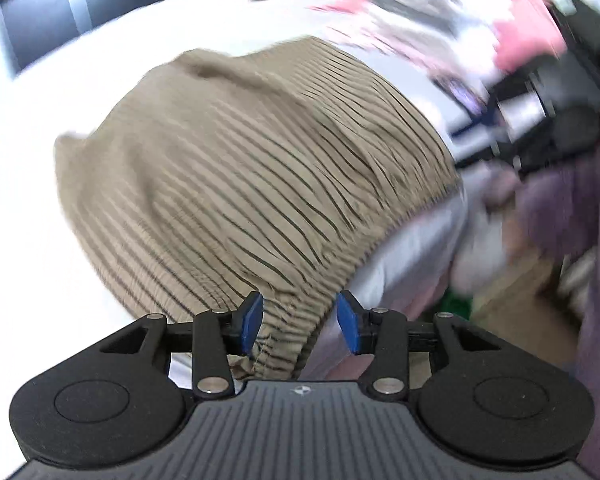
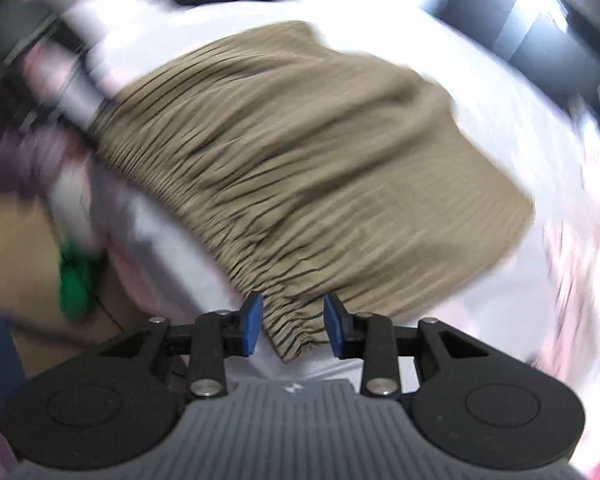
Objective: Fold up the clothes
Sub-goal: 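Lay the trousers flat on the bed and open both tools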
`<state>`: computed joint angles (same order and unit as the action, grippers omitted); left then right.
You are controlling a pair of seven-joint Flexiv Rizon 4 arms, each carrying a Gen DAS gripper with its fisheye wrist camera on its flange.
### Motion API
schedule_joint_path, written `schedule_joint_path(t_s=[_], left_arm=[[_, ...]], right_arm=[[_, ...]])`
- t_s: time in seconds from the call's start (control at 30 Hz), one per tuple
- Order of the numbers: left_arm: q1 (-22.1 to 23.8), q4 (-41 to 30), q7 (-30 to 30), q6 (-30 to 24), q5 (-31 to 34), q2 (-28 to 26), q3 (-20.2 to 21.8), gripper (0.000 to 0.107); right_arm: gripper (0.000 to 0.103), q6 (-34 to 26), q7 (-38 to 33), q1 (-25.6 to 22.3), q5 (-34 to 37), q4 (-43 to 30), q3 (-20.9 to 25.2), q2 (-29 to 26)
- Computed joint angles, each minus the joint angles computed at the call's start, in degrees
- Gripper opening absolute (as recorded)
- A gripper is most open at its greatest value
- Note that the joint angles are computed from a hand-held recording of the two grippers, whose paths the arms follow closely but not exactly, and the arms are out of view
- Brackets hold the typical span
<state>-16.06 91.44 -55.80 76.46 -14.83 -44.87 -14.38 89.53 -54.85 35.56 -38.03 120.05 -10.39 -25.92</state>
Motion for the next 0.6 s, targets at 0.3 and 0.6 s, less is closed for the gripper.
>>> schedule_joint_path(t_s=[0.3,0.6], left_arm=[[-7.5,-6.6,-19.6,-5.4,3.1,-3.0,12.4,0.038],[-7.6,-12.8,-24.3,-10.5,10.0,-7.1,13.5,0.038]], right_arm=[[0.038,-13.6,6.7,-10.0,16.1,-9.1,13.8,-3.8],[0.023,-18.9,8.6,-13.2,26.0,-15.6,19.3,-8.2]])
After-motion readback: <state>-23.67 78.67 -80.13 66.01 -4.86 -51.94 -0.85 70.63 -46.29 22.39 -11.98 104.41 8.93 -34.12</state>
